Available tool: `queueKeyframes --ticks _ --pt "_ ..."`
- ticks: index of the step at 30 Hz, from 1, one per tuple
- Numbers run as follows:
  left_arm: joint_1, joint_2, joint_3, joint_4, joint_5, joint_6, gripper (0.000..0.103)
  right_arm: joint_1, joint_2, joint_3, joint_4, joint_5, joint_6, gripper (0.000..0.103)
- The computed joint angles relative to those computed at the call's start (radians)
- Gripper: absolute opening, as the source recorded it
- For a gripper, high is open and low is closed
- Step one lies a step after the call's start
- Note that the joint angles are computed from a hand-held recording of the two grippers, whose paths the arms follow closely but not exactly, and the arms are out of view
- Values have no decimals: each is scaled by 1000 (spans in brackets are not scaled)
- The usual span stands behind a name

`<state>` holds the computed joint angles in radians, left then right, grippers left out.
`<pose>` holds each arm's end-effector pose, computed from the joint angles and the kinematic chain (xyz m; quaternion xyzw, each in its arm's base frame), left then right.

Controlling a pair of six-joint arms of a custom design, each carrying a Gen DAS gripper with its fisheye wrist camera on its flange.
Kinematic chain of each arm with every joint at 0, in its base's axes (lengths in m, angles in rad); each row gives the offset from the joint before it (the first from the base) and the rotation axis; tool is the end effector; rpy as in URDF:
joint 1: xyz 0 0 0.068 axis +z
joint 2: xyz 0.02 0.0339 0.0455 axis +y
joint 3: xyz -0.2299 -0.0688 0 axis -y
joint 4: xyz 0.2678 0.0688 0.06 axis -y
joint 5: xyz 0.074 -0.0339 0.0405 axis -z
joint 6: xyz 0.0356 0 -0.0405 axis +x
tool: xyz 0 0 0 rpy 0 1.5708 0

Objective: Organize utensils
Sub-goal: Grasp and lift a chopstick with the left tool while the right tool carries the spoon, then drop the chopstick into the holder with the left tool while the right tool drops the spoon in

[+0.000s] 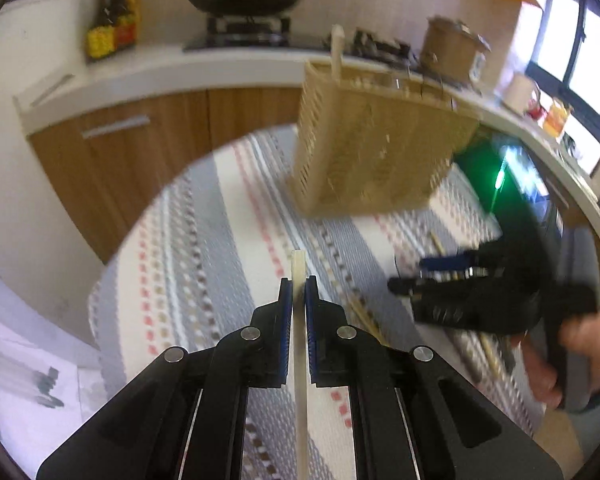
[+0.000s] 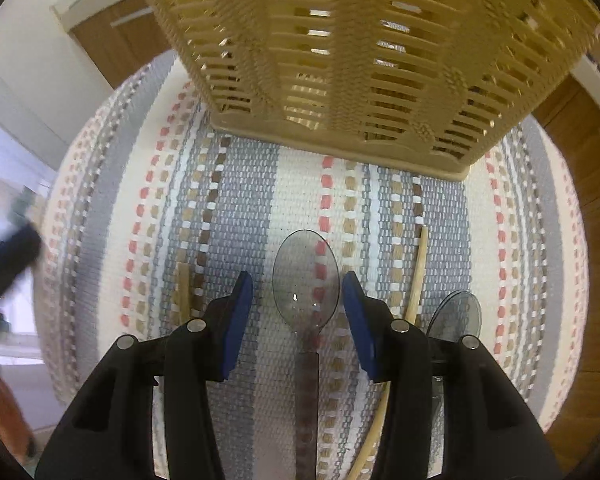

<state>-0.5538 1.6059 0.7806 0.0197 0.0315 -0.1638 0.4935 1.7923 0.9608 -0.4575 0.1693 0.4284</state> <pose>0.2798 -0.1744 0.1082 0.1855 0.9089 -0.1448 0.3444 0.2896 0.1490 0.0755 -0.0202 0.9864 -0.0127 0.1626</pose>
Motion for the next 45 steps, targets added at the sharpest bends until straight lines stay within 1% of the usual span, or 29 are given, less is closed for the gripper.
queueKeyframes --ticks 2,4,7,9,11,14,15,16,18,20,22,23,26,27,29,32,34,38,43,45 --pt "-10 -26 -19 43 -28 -20 5 0 -10 -13 14 -24 -9 29" --pt "-17 -79 -59 76 -37 -35 5 3 -41 -42 39 -22 -12 29" --pt "-23 -178 -110 93 -52 -55 5 -5 -170 -140 84 -37 -24 29" --pt "-31 -233 -134 116 -69 -63 5 -18 -323 -242 117 -69 -36 29" --pt "-49 -283 -144 133 -104 -77 5 -31 -472 -328 133 -86 -45 29" --pt "-68 -327 -129 154 -131 -94 5 -56 -709 -418 109 -94 -71 29" --pt "-73 -334 -123 162 -134 -97 5 -71 -768 -422 95 -95 -91 29" --pt "-78 -347 -116 180 -133 -101 5 -82 -776 -399 98 -90 -107 29" --pt "-78 -359 -91 218 -102 -102 5 -98 -848 -389 82 -81 -124 29" --pt "-84 -345 -47 261 -100 -103 5 -92 -899 -376 90 -65 -131 29" --pt "-97 -321 -8 320 -117 -98 5 -87 -915 -366 133 -10 -153 29" --pt "-105 -294 23 357 -140 -91 5 -95 -917 -355 160 16 -169 29" --pt "-128 -206 118 427 -203 -78 5 -150 -892 -308 232 51 -208 29" --pt "-133 -179 149 435 -223 -75 5 -169 -860 -289 273 72 -218 29" --pt "-130 -95 232 460 -239 -81 5 -216 -813 -260 334 45 -228 29" --pt "-117 16 331 492 -263 -93 5 -279 -703 -219 475 27 -247 29" --pt "-108 75 378 513 -272 -105 5 -313 -641 -205 563 -6 -253 29" --pt "-91 191 466 545 -284 -109 5 -344 -559 -199 706 1 -271 29" --pt "-84 284 492 606 -288 -98 5 -344 -483 -238 836 16 -313 29" --pt "-89 312 491 637 -311 -85 5 -345 -460 -259 883 20 -320 29"
